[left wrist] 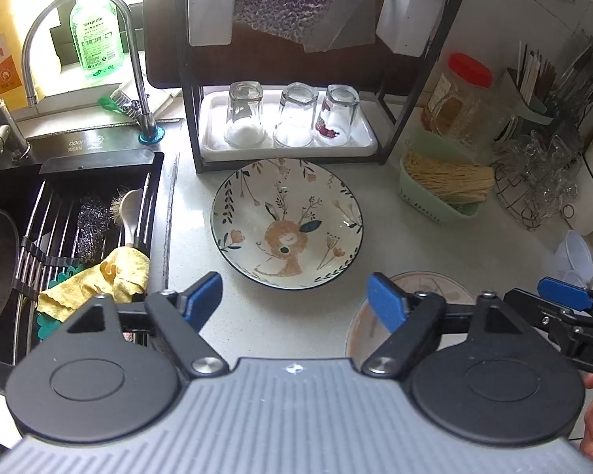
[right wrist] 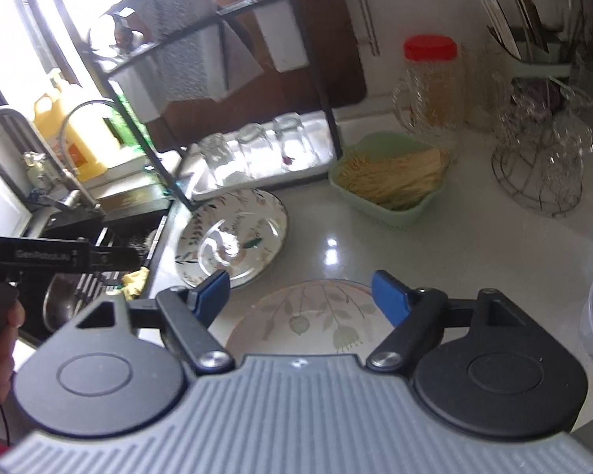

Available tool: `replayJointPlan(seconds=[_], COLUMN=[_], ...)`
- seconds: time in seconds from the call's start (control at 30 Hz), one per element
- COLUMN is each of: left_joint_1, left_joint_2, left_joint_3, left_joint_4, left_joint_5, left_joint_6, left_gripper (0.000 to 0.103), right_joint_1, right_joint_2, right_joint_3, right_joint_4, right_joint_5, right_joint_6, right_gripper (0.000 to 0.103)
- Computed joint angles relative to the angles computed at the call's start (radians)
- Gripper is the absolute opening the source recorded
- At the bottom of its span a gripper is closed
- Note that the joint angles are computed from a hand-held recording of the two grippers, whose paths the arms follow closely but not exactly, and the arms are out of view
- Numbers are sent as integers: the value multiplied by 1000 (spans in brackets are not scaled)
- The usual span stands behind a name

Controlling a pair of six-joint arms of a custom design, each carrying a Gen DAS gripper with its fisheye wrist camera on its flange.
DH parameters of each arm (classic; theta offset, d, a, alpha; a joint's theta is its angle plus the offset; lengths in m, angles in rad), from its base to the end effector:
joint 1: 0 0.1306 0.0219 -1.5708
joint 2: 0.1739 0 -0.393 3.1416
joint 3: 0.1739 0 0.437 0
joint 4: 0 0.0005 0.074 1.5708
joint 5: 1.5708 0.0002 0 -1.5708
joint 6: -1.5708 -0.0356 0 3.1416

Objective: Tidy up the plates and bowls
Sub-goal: 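Move both grippers toward the rim of the deer-pattern plate, then close the left gripper on the deer-pattern plate rim while the right gripper grips it too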

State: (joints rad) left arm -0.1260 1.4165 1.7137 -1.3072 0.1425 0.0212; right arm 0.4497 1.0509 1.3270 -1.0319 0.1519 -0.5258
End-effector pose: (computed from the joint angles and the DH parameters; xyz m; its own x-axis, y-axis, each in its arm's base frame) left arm 0.5007 -0.0690 0.5589 -0.8442 0.0858 -0.5292 0.1815 0.9746 -0.1315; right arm 0.3523 0.1635 0.5444 -0.7001 0.2130 -0.6815 0.0242 0.9610 0.2755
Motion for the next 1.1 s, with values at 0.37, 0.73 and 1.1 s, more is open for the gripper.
replayJointPlan(seconds=[0.37,0.73,1.1], left_joint_1=[58,100,102], left_joint_2=[145,270,419], left_joint_3=[71,134,281], left_joint_4=[12,-6,-53], left_joint_5=[33,70,135], left_joint_6=[-84,-91,-170], left_gripper=[88,86,68], right_joint_1=[-38,-45,-85], right_joint_2=[118,271,381], right_joint_3=[37,128,176], right_joint_4=[30,7,38], right_joint_5=[-34,-97,-190], right_joint_6=[-117,-116,-262], right_gripper=[80,66,35])
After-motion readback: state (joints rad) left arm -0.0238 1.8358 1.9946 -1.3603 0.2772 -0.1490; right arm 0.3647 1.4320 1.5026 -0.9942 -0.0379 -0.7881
